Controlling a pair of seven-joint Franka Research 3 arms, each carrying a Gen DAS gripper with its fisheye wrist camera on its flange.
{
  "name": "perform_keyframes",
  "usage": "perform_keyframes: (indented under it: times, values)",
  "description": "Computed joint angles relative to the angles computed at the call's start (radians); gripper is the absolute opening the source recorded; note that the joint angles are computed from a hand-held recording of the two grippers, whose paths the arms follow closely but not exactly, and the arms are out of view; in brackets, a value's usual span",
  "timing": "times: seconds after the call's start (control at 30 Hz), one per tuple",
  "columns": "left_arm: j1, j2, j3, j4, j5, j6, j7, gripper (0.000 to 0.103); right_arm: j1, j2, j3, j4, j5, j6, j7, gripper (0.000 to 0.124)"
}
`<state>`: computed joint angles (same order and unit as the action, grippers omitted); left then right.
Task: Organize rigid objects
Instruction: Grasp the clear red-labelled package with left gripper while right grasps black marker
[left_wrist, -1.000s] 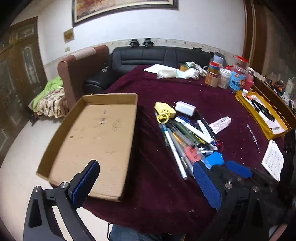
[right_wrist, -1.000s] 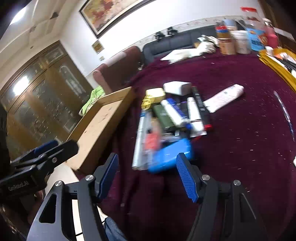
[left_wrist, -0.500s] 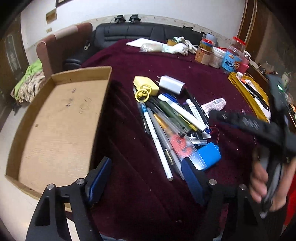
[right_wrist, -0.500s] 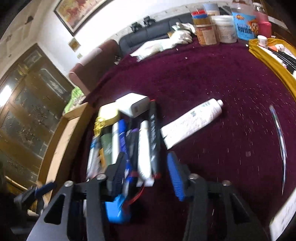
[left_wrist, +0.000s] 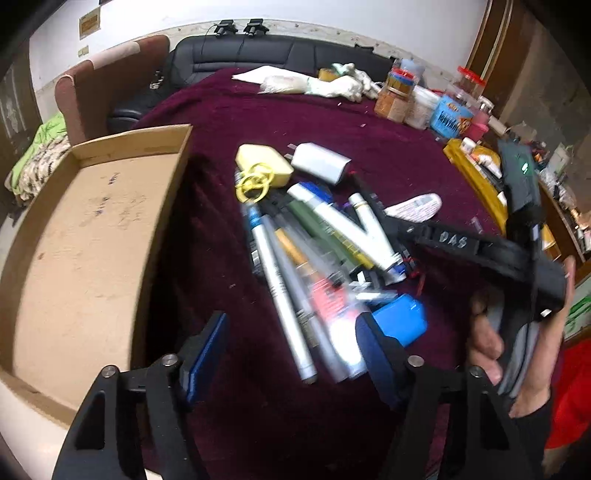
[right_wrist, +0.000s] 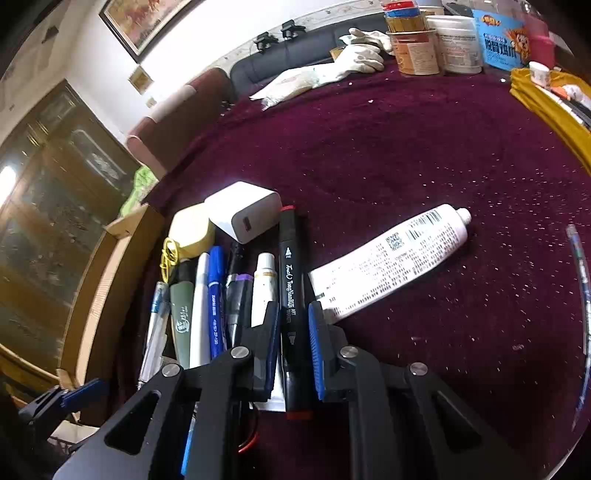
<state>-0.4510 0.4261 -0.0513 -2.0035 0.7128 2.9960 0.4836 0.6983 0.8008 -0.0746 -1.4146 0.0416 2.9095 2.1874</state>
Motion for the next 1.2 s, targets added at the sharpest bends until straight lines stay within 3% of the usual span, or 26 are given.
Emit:
perform_keyframes:
  times: [0.07, 0.13, 0.2, 0.27, 0.3, 0.33, 0.47, 0.67, 0.77, 0.8, 0.9, 0.97, 1.13, 1.2]
  values:
    - [-0.023, 0.011, 0.019, 0.025, 0.02, -0.009, -0.02, 0.072, -0.03, 0.013, 0.031, -0.01, 0.027, 0.064, -0.011, 0.015]
    - [-0.021, 0.028, 0.002, 0.059, 0.015, -0.041, -0.001, 0.067, -0.064, 0.021, 0.079, -0.019, 0.063, 0.1, -0.051, 0.015]
    - [-0.008, 0.05, -0.025, 0.093, -0.009, -0.072, 0.036, 0.063, -0.034, 0.006, 0.047, -0.039, 0.076, 0.109, -0.047, 0.015]
    - [-0.005, 0.087, -0.049, 0.147, -0.039, -0.136, 0.076, 0.051, -0.007, -0.004, 0.012, -0.054, 0.082, 0.116, -0.033, 0.015]
    - [0.007, 0.102, -0.07, 0.168, -0.067, -0.163, 0.107, 0.037, 0.0, -0.011, 0.0, -0.064, 0.081, 0.109, -0.033, 0.015]
    - [0.002, 0.113, -0.071, 0.185, -0.078, -0.189, 0.115, 0.035, 0.005, -0.023, -0.005, -0.083, 0.086, 0.117, -0.026, 0.015]
    - [-0.027, 0.108, -0.04, 0.183, -0.054, -0.192, 0.065, 0.032, -0.03, -0.041, 0.039, -0.113, 0.115, 0.128, -0.051, 0.016]
    - [-0.064, 0.115, -0.003, 0.194, -0.007, -0.206, -0.014, 0.035, 0.057, -0.053, -0.072, -0.12, 0.08, 0.087, 0.011, 0.014]
    - [-0.076, 0.122, 0.006, 0.21, 0.028, -0.228, -0.062, 0.031, 0.099, -0.054, -0.127, -0.116, 0.028, 0.053, 0.064, 0.01]
    - [-0.071, 0.119, 0.003, 0.205, 0.031, -0.222, -0.076, 0.03, 0.096, -0.057, -0.126, -0.121, 0.016, 0.054, 0.073, 0.004]
    - [-0.07, 0.111, 0.007, 0.193, 0.06, -0.221, -0.113, 0.03, 0.061, -0.069, -0.087, -0.139, 0.011, 0.077, 0.077, 0.004]
    - [-0.051, 0.113, -0.011, 0.192, 0.053, -0.213, -0.099, 0.03, 0.055, -0.057, -0.083, -0.11, -0.001, 0.025, 0.075, 0.004]
    - [-0.067, 0.114, -0.007, 0.202, 0.086, -0.249, -0.112, 0.03, 0.076, -0.046, -0.113, -0.083, -0.075, -0.016, 0.108, 0.0]
    - [-0.045, 0.09, -0.015, 0.158, 0.086, -0.199, -0.126, 0.03, 0.058, -0.049, -0.095, -0.091, -0.079, -0.001, 0.113, 0.0]
